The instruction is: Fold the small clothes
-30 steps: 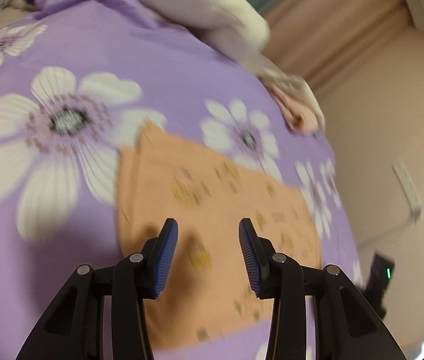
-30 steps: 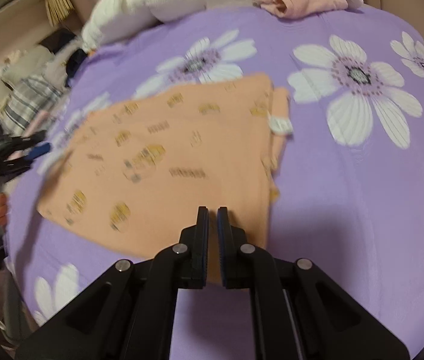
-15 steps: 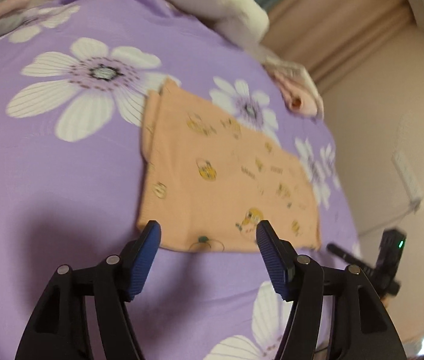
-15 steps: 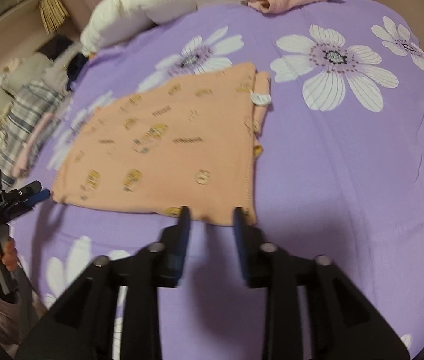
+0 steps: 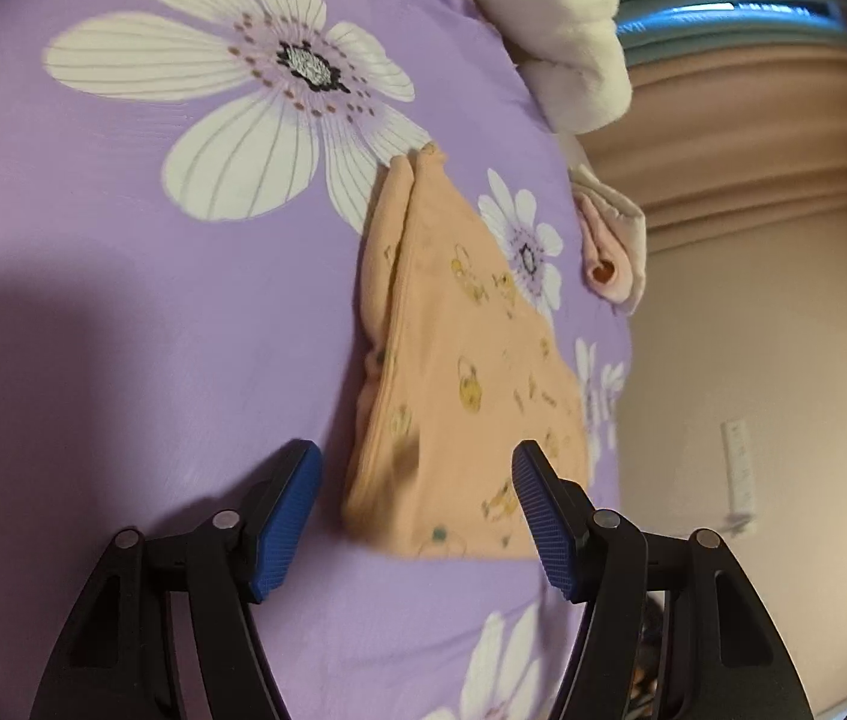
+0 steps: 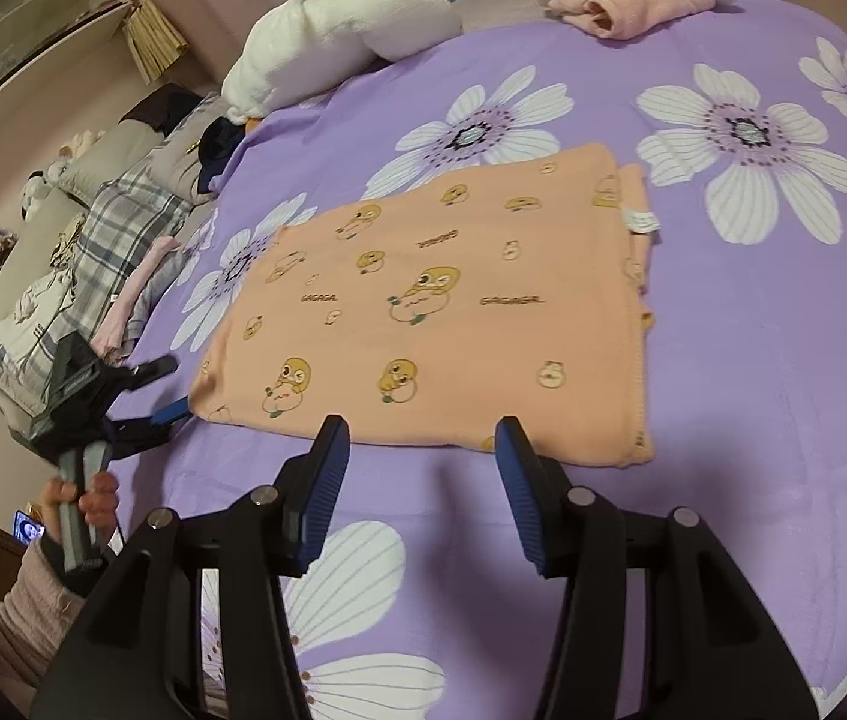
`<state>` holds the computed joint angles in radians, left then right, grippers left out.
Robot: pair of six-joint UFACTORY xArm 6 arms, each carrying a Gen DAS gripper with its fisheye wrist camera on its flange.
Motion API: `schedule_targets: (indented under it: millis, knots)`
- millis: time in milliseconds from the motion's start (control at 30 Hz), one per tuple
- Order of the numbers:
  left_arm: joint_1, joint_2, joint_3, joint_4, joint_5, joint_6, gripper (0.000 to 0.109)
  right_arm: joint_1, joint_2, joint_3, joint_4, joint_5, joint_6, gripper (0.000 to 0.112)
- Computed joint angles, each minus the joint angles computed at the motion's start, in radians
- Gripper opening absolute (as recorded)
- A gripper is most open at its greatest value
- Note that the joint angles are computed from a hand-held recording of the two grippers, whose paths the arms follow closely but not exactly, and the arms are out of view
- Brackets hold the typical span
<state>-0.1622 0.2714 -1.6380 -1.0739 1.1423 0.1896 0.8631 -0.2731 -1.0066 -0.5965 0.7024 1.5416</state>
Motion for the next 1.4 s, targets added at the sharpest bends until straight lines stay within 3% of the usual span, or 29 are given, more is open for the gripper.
schedule_targets:
  millis: [433, 633, 667, 733, 833, 933, 1067, 1167, 1400]
  knots:
    - [-0.062, 0.317, -0.437, 0.034, 0.080, -0.087, 0.065, -0.070, 0.106, -0.062, 0.096, -0.096, -0.116, 0.052]
    - [-0.073, 0.374, -0.544, 0.089, 0.111, -0.121, 0.064, -0.128, 0.221, -0.175, 0.147, -0.125, -0.237, 0.052]
    - [-0.074, 0.375, -0.549, 0.098, 0.112, -0.124, 0.064, -0.136, 0.244, -0.203, 0.153, -0.122, -0.256, 0.052]
    - [-0.077, 0.373, -0.556, 0.130, 0.110, -0.130, 0.050, -0.158, 0.299, -0.270, 0.170, -0.109, -0.305, 0.052]
    - [-0.079, 0.374, -0.572, 0.194, 0.120, -0.154, 0.031, -0.184, 0.395, -0.388, 0.220, -0.060, -0.391, 0.051]
    - [-0.075, 0.366, -0.560, 0.213, 0.117, -0.159, 0.015, -0.200, 0.497, -0.523, 0.239, 0.030, -0.449, 0.037]
    - [-0.078, 0.365, -0.566, 0.243, 0.120, -0.162, 0.015, -0.203, 0.623, -0.698, 0.250, 0.181, -0.501, 0.021]
    - [-0.082, 0.364, -0.567, 0.260, 0.118, -0.164, 0.015, -0.191, 0.695, -0.807, 0.238, 0.293, -0.544, 0.019]
    - [-0.084, 0.360, -0.561, 0.273, 0.115, -0.163, 0.015, -0.164, 0.660, -0.791, 0.202, 0.325, -0.520, 0.017]
